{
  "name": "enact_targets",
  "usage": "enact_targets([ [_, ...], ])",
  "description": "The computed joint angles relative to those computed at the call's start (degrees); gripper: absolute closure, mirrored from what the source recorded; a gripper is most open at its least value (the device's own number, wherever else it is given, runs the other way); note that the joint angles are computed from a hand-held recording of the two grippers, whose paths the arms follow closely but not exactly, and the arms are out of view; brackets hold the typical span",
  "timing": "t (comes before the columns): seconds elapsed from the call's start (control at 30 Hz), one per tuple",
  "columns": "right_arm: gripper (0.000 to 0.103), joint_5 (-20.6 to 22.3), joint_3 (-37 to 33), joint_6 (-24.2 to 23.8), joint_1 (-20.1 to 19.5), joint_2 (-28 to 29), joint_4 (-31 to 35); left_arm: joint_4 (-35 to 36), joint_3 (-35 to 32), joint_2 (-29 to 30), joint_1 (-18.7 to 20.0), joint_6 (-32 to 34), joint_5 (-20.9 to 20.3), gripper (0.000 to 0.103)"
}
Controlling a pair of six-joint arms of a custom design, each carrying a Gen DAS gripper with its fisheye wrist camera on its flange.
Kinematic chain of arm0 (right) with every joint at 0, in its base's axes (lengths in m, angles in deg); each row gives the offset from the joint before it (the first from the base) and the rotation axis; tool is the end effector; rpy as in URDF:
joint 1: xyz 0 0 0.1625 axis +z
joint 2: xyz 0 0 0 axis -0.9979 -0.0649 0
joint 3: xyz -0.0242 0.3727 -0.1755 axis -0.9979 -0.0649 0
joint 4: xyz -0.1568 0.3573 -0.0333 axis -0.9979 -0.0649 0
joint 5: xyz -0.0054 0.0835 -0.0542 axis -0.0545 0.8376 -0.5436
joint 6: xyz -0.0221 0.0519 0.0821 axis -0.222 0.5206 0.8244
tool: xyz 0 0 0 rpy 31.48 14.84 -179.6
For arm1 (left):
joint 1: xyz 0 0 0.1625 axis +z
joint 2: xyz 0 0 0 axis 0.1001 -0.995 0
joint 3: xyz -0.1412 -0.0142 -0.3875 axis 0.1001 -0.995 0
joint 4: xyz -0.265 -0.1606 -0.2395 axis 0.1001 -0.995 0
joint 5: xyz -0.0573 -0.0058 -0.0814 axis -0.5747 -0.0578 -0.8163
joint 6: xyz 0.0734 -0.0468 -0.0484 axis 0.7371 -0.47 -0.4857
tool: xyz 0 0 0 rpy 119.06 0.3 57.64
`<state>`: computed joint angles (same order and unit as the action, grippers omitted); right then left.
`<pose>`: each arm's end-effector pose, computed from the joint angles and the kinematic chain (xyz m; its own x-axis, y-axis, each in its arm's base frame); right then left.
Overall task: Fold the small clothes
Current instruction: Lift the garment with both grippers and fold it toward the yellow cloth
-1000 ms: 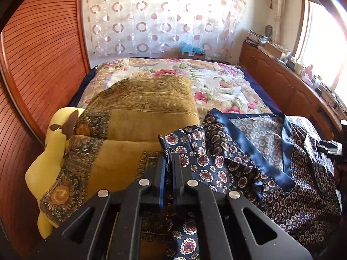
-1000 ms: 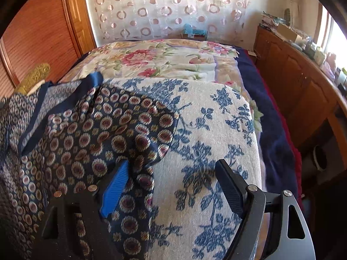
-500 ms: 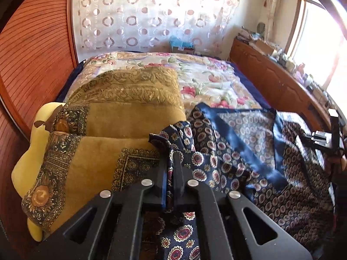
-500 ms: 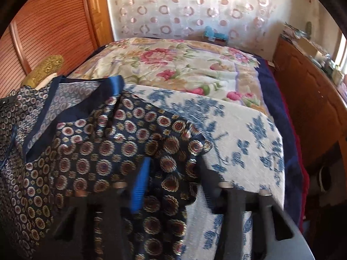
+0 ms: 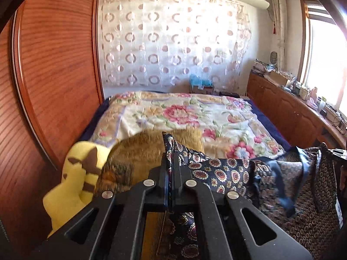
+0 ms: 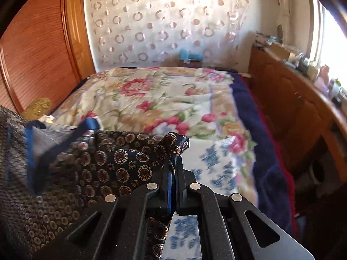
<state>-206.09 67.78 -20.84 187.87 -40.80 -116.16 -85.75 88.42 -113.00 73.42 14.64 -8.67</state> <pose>0.2388 -0.7991 0.1163 -0.6943 -0.0050 0.7197 -0.5578 0.6356 -0.5337 0.0230 -0.8053 0.3741 -0.7225 0.1899 -0.6648 0.6408 0.5449 -0.5407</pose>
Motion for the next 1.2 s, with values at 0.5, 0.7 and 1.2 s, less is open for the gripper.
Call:
enact_targets([
  [0.5,0.102,-2.9,12.5,-5.6,5.4,-4.7,-18.3,-6.6,9.6,-6.8,-3.6,5.3,-5.0,0.101],
  [0.7,0.102,3.3,35.0,-5.1,6.3,-12.1,-33.1,-11.6,23.3,-15.3,-1.2,5.3,-8.4,0.101],
  [1.2,0.102,5.5,75.8,1.9,2.7,-18.8,-52.5,-16.0,51.1,-31.7,7.7,3.0,-8.1,0.101],
])
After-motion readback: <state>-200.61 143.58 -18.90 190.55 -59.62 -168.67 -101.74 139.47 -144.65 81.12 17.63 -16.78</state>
